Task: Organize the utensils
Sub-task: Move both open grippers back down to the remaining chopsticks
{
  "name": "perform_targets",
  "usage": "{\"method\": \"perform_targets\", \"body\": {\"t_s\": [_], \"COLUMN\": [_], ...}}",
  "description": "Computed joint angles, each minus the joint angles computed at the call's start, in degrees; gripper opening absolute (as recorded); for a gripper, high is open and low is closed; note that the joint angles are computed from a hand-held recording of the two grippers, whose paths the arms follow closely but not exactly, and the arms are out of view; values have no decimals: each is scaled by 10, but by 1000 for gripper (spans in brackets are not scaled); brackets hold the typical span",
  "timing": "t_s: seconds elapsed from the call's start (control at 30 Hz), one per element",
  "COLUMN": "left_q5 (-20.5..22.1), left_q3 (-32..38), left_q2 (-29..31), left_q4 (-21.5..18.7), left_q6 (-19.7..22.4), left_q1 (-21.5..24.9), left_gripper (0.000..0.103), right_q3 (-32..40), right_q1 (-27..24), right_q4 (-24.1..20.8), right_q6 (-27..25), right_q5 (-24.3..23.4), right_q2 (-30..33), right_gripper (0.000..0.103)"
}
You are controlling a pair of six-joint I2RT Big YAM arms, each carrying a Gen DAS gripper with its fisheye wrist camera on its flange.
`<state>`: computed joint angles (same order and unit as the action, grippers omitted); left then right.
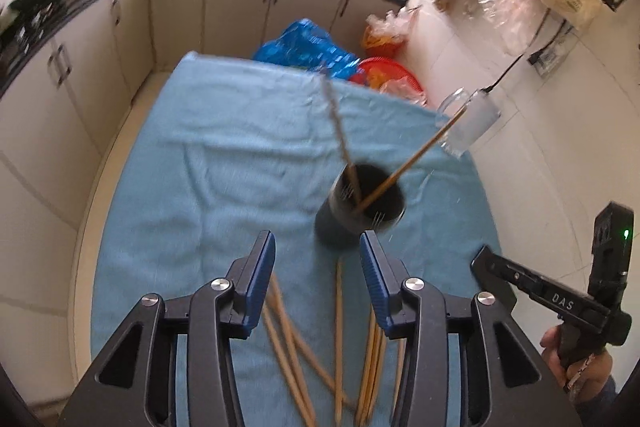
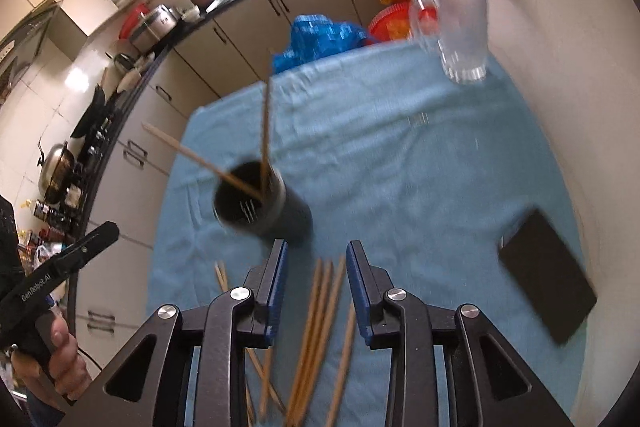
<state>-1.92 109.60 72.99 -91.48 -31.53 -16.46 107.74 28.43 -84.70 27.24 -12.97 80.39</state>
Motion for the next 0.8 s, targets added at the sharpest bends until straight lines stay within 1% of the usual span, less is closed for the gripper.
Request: {"method": "perform_targets", "body": {"t_s": [0.07, 0.13, 0.2, 0.27, 0.4, 0.47, 0.57, 0.67, 0.73, 0.8], "left_q5": [2, -8, -4, 5, 27, 48, 67, 56, 61, 56], "left_q3": [-47, -86, -122, -160, -207, -225, -239, -239, -244, -240], "left_q2": [-30, -54, -77, -99, -119, -124, -121, -105, -97, -83], "left_q4": [-6, -16, -22, -26, -27, -22, -18, -21, -17, -26], "left_q6": [-29, -53, -78, -109, -144, -151, -161, -158, -150, -147], "left_q1": [0, -5, -7, -11, -11, -4, -1, -6, -4, -8], "left_gripper": [42, 42, 42, 42, 42, 42, 42, 41, 33, 31], "right_q3": [-48, -80, -123, -148, -165, -163, -164, -163, -164, -167], "right_q1": [1, 0, -2, -6, -11, -14, -19, -19, -26, -32], "right_q4": [2, 0, 1, -2, -11, -9, -7, -11, -13, -12], "right_q6": [0, -2, 0, 0, -7, -15, -30, -31, -33, -35], "right_q5": [-3, -1, -7, -15, -19, -20, -25, -27, -28, -26], "right_q2": [-27, -44, -66, -77, -84, -86, -90, -92, -96, -102], "right_gripper": [32, 32, 32, 32, 32, 32, 32, 32, 32, 32]}}
